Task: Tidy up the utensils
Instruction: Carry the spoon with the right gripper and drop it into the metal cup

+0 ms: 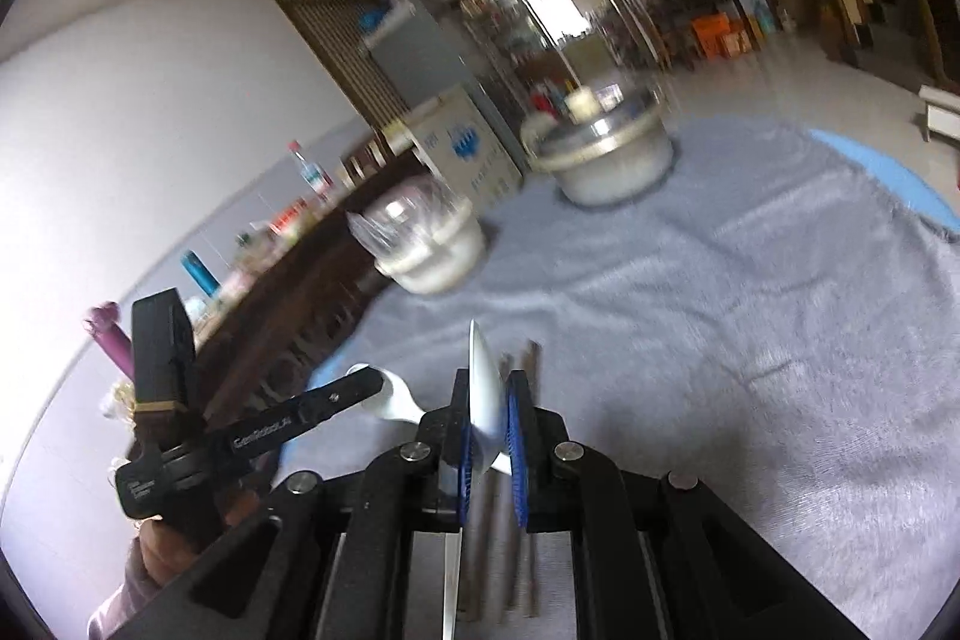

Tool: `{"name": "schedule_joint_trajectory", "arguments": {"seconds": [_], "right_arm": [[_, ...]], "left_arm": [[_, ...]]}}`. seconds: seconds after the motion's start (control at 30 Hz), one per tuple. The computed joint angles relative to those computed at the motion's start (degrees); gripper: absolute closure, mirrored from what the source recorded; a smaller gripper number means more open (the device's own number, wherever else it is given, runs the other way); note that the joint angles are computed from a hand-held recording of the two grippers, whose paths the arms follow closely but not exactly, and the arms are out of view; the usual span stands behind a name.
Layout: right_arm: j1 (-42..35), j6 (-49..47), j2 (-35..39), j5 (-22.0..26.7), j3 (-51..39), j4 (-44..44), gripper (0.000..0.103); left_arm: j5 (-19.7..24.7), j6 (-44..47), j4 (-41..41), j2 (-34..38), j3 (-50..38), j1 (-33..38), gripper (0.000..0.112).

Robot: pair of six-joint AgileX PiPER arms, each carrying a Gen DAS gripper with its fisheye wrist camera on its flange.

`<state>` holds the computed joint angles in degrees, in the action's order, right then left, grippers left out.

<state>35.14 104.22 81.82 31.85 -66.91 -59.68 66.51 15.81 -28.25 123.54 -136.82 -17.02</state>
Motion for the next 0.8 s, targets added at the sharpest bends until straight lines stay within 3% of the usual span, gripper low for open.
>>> {"name": "schedule_joint_trajectory", "arguments": {"seconds": [0.1,0.4,0.5,0.8], "right_arm": [[6.1,5.5,-0.8,6.1,-0.9,-7.4,0.092],[19.8,9.3,2.5,20.0,-5.8,-16.1,0.092],[22.8,7.3,4.7,24.6,-8.1,-16.8,0.092],[26.1,4.2,8.7,30.2,-10.0,-16.2,0.092]], "left_arm": [[-4.1,3.2,-2.1,-9.1,10.6,1.6,0.107],[-5.3,10.9,-7.3,-29.8,28.6,7.4,0.107],[-4.6,13.2,-8.2,-33.8,31.8,9.0,0.107],[-3.0,16.6,-3.4,-39.8,39.3,8.2,0.107]]}}
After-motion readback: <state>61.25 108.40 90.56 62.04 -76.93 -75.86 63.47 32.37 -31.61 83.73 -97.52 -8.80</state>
